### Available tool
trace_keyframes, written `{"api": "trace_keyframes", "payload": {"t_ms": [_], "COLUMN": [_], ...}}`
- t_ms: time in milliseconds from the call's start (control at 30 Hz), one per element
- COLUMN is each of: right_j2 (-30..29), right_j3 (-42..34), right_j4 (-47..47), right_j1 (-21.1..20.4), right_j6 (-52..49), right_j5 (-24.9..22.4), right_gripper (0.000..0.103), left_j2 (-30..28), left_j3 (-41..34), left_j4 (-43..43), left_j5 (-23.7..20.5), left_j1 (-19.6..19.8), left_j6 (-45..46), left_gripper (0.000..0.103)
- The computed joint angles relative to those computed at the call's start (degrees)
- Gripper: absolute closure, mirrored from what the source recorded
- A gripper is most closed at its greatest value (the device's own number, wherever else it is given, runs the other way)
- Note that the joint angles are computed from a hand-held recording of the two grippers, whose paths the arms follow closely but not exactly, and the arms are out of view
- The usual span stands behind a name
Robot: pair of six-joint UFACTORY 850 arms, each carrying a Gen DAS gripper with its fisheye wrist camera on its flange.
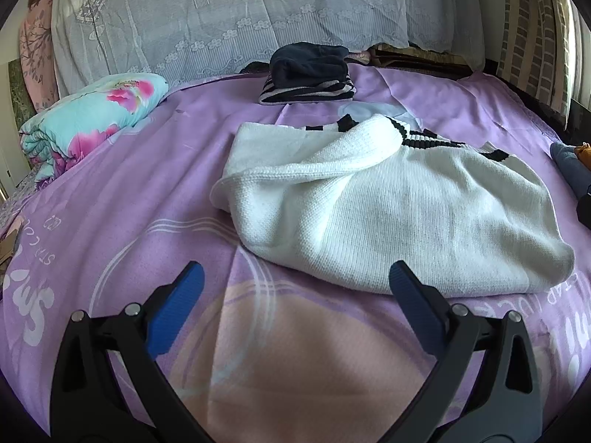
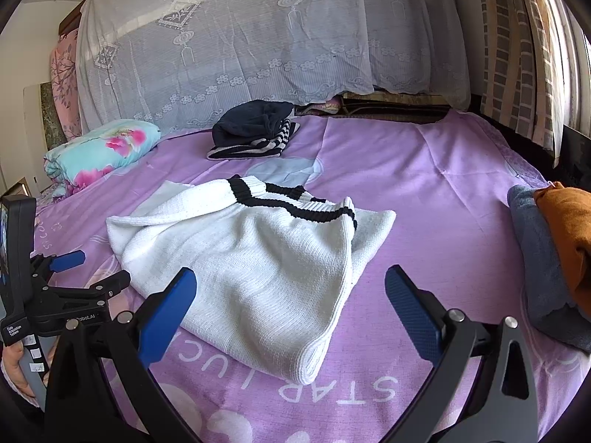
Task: Fold small clothes
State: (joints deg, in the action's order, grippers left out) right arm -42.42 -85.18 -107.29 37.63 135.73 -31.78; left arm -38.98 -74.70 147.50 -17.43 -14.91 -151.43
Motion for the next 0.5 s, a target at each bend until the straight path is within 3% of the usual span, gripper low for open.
{"api": "trace_keyframes", "payload": {"t_ms": [500], "right_j2": [0.22], "right_j3": [0.25], "right_j4": [-0.10], "right_j1": [-0.07], "right_j6": [0.36], "right_j5": [0.00], "right_gripper": [0.001], "left_j2": [0.02], "left_j3": [-0.01], "left_j4": [-0.24], "left_j5": [0.05], "left_j1": [-0.01], "left_j6": [0.23], "left_gripper": [0.002]}}
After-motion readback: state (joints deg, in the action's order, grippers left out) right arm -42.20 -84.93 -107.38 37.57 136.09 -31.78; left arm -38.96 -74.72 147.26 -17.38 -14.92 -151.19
